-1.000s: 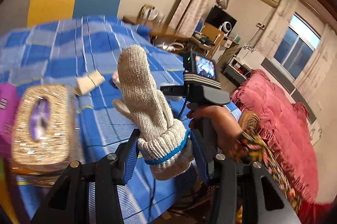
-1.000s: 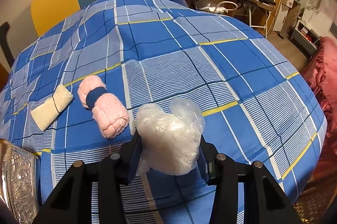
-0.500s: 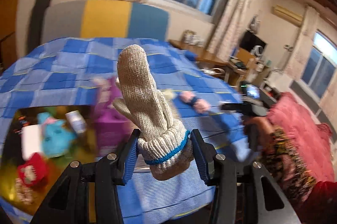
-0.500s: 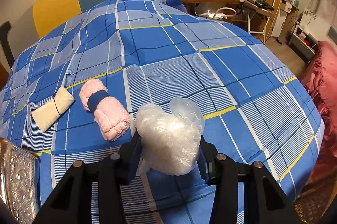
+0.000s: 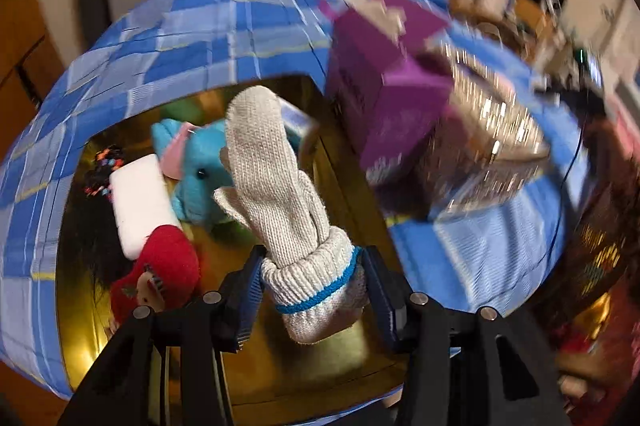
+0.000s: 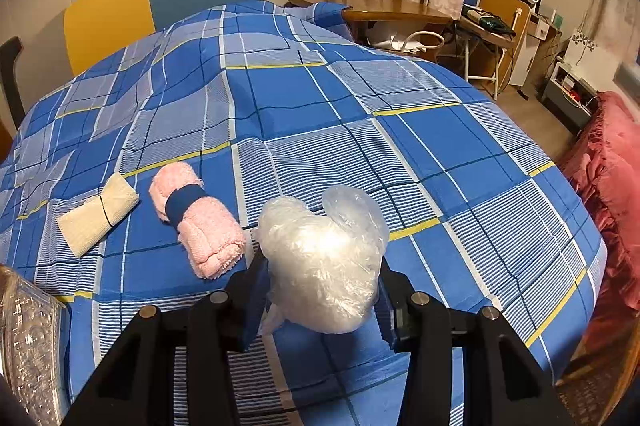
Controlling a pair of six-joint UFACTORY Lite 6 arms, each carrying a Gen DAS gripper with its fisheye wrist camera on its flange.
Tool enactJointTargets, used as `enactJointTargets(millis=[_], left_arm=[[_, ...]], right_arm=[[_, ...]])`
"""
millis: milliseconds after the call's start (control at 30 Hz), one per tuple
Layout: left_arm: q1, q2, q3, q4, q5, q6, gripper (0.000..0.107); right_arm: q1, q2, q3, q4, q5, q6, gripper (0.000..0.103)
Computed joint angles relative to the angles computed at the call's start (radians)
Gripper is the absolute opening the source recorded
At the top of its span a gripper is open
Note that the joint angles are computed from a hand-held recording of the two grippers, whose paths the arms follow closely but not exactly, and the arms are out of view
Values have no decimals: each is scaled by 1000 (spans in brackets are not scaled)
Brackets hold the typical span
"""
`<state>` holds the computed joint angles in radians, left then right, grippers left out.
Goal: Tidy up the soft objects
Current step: 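Carry the white mitten into the gold tray and open the left tool while the right tool holds the bag, then lower the clear plastic bag of white fluff into the gold tray and open the right tool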
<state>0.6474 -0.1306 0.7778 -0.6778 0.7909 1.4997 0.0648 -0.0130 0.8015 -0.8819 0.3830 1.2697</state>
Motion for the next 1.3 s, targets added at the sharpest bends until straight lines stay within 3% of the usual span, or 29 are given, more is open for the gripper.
enactJointTargets(millis=[333,567,733,833,967,1133,1300], left_arm=[[-127,54,-13,70,-131,21,55],[35,105,100,-81,107,23,55],[170,29,61,-178,167,18,55],[243,17,51,-217,184,15,55],[341,12,55,-238,235,44,55],[400,77,98,-275,252,59,55],[446,142,129,-285,284,27,55]], right_arm=[[4,8,6,-11,11,8,47],[10,-1,0,-44,12,43,47],[33,-61,-33,-166,9,176,47],[79,-165,-93,-391,-13,392,47],[217,-283,-134,-523,33,514,47],[484,-379,-79,-410,162,420,47],[775,-324,59,-369,294,406,47]])
